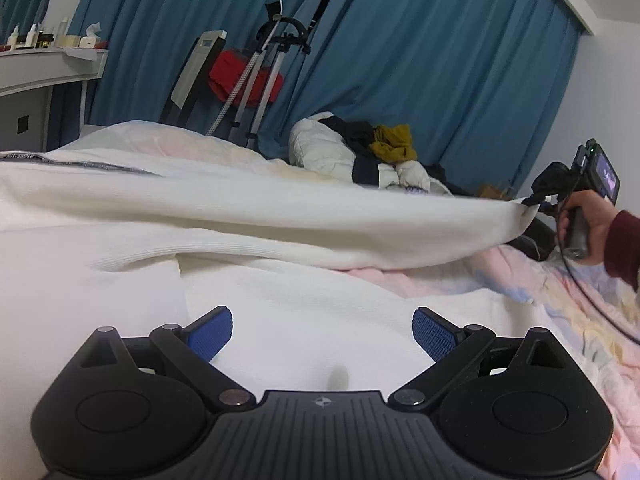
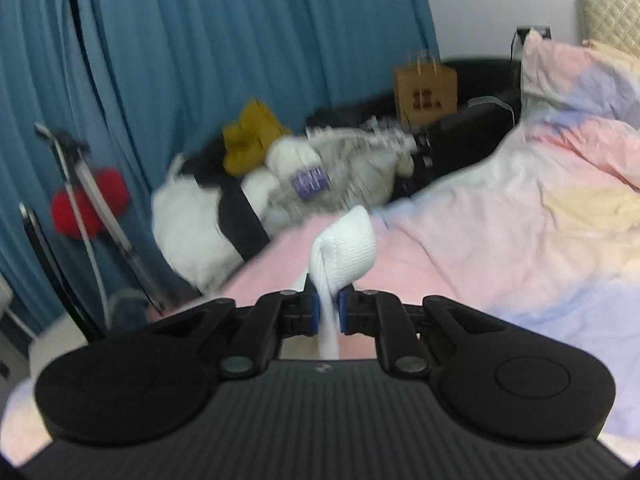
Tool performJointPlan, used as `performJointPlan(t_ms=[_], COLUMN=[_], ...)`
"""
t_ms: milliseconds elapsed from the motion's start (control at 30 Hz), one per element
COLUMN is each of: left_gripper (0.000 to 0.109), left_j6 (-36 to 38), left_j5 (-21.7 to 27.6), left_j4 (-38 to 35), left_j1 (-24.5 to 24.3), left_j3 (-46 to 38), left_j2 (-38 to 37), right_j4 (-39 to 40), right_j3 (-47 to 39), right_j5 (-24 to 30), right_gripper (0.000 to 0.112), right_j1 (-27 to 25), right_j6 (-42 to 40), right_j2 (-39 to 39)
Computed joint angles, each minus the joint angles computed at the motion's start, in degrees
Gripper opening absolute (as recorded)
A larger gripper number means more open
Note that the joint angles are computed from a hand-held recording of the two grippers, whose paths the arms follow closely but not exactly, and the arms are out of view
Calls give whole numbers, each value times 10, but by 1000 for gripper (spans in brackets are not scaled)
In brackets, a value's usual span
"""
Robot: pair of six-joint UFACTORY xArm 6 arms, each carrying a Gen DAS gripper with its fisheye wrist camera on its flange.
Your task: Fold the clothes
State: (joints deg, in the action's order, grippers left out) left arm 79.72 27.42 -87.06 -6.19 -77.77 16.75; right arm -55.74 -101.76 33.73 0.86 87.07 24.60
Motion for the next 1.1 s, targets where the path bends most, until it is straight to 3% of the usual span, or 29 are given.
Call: performJointPlan(t_ms=[133, 200, 333, 633, 767, 833, 1100], left_gripper=[98, 98, 98, 98, 98, 98, 98], left_j6=[-9, -3, -6, -8, -9, -7, 0], left_j5=[-3, -6, -6, -3, -6, -9, -17], left_j4=[20, 19, 24, 32, 42, 44, 48], left_j1=[-2, -4, -6, -8, -11, -13, -20], left_j3=[-13, -13, -17, -19, -19, -20, -20], left_j2=[12, 14, 18, 24, 25, 25, 11], right_j4=[-28, -50, -169, -191, -244, -249, -202], right_j3=[3, -46, -35, 224, 281, 283, 336], right_j5=[-51, -65, -89, -110, -132, -130, -108], right_gripper=[12, 12, 11, 11, 11, 12, 19], right_j1=[-14, -16, -28, -77, -83, -77, -41], right_j6=[27, 39, 115, 228, 306, 311, 168], right_j2=[-5, 22, 1, -74, -73, -74, -176])
